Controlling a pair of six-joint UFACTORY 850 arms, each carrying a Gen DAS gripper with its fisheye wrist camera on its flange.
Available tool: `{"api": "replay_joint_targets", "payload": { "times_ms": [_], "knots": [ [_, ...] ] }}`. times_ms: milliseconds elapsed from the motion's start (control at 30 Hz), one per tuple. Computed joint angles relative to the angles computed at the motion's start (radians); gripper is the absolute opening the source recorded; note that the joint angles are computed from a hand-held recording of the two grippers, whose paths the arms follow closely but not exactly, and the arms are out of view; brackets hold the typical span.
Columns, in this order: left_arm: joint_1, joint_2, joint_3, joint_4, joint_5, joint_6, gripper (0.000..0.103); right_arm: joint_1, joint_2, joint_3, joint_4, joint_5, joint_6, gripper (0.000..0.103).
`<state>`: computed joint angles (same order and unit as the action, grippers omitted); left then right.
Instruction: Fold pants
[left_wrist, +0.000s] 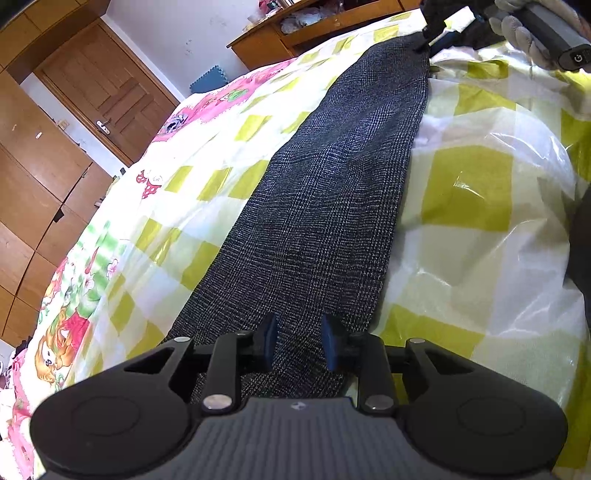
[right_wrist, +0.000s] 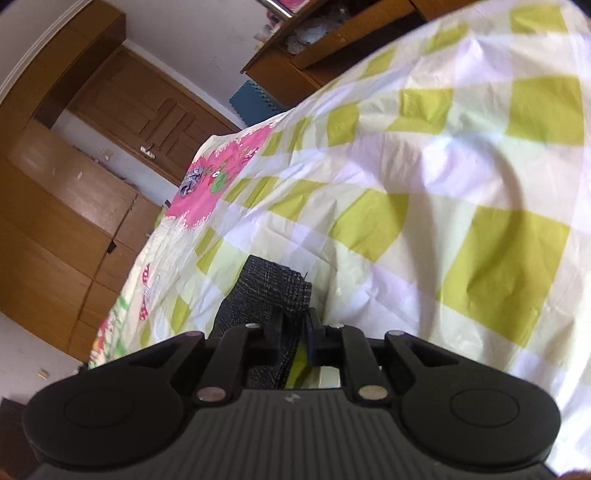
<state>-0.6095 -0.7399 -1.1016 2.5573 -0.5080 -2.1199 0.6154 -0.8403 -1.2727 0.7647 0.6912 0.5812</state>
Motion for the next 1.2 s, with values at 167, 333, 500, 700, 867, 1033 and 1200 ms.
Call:
{"api": "replay_joint_targets", "payload": {
  "times_ms": [167, 333, 500, 700, 867, 1033, 1200],
  "knots": [
    [0.005, 0.002, 0.006, 0.015, -0.006, -0.017, 0.042, -0.009, 0.016, -0.055, 0.066, -0.079, -0.252, 0.01],
    [0.009, 0.004, 0.012, 0.028, -0.012, -0.041, 0.044, -0.022, 0.059, 0.0, -0.219, 0.053, 0.018, 0.01],
    [0.012, 0.003, 0.012, 0.037, -0.009, -0.067, 0.044, -0.015, 0.025, -0.012, -0.104, -0.004, -0.003, 0.011],
    [0.01, 0.003, 0.018, 0.043, -0.021, -0.06, 0.044, -0.03, -0.002, 0.053, -0.247, 0.074, 0.311, 0.039],
    [0.008, 0.001, 0.012, 0.02, -0.017, -0.029, 0.044, -0.045, -0.058, -0.035, -0.268, 0.022, 0.259, 0.041],
    [0.005, -0.004, 0.003, -0.01, -0.011, 0.001, 0.045, -0.057, -0.098, -0.092, -0.367, 0.029, 0.39, 0.007],
    [-0.001, 0.034, 0.04, 0.066, -0.04, -0.09, 0.046, -0.034, 0.034, 0.103, -0.352, 0.256, 0.394, 0.006]
  ]
}}
